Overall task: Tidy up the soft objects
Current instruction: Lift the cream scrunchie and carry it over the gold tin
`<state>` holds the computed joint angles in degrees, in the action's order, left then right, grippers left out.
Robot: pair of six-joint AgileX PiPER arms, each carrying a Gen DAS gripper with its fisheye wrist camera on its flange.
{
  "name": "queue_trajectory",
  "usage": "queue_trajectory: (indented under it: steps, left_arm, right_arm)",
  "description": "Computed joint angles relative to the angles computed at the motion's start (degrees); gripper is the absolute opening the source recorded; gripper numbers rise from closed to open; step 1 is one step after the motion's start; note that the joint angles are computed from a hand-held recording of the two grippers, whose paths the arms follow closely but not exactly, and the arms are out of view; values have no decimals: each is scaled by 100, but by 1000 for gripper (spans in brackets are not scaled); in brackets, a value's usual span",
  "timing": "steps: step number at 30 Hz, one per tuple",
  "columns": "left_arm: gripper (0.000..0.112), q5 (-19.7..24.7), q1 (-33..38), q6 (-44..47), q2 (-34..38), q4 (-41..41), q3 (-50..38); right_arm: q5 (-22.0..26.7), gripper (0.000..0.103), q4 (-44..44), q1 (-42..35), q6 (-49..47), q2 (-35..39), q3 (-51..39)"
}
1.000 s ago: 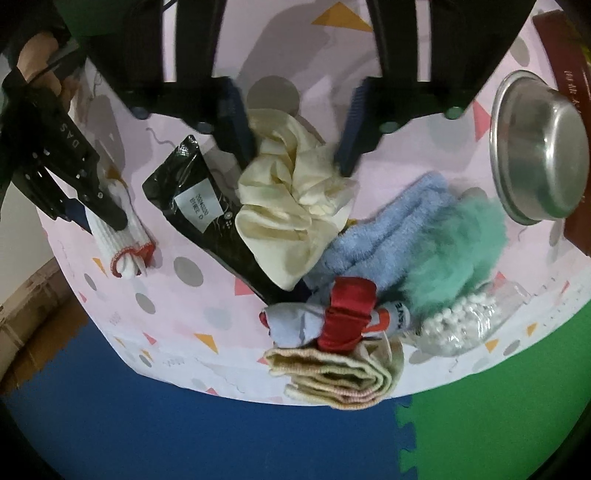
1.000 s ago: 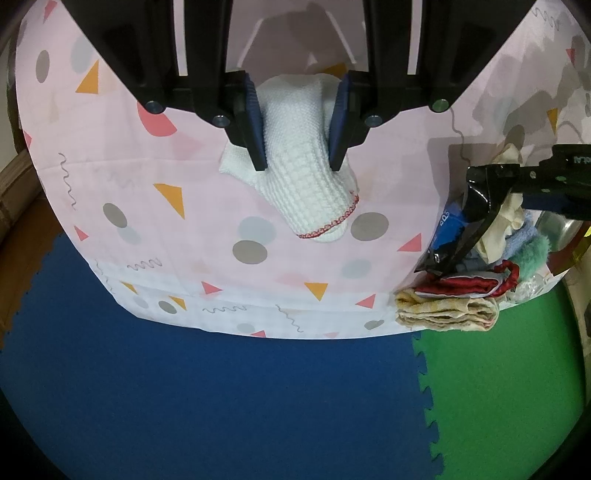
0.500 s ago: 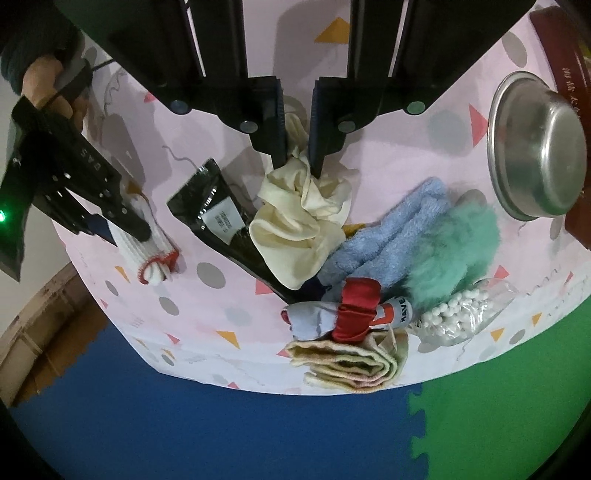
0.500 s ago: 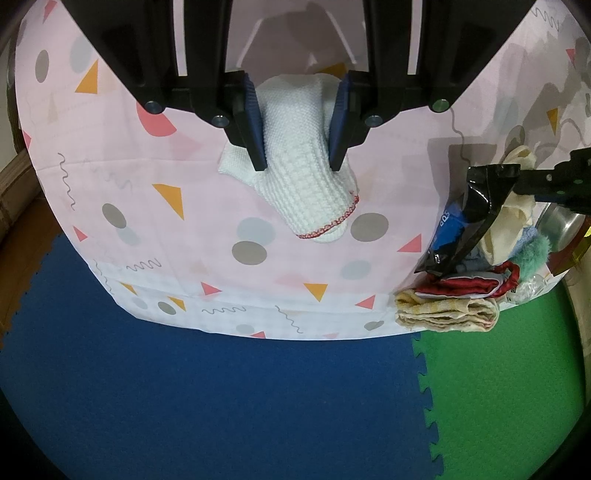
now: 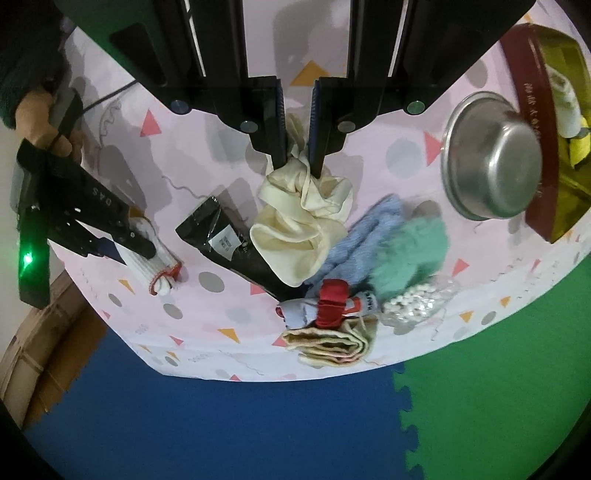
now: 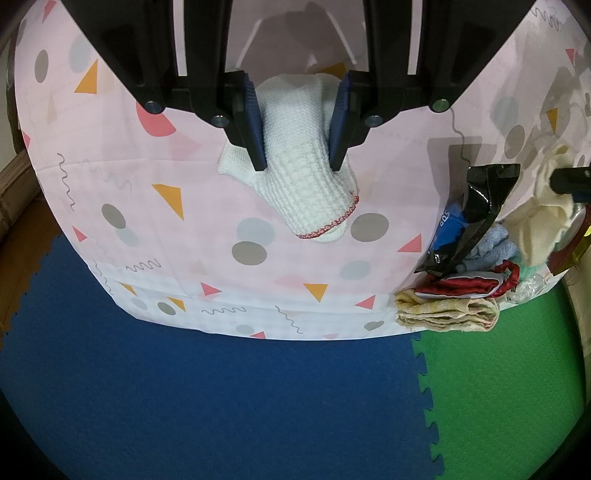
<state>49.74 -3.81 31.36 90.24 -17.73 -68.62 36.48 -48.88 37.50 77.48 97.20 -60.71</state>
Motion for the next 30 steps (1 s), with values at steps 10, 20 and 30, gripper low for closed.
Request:
queue_trajectory:
  steps: [10,20,30]
  left_arm:
    - [9,383,667,366,-288,-207,-148]
    - [9,616,1753,562,-13,-256,-857]
    - [9,806,2854,375,997,-58,-2393]
  right_arm:
    - [59,34,-10,27,7,24,-31]
    - [132,34,7,53,-24,40,-75]
    - [205,34,31,68,-97,57,-122]
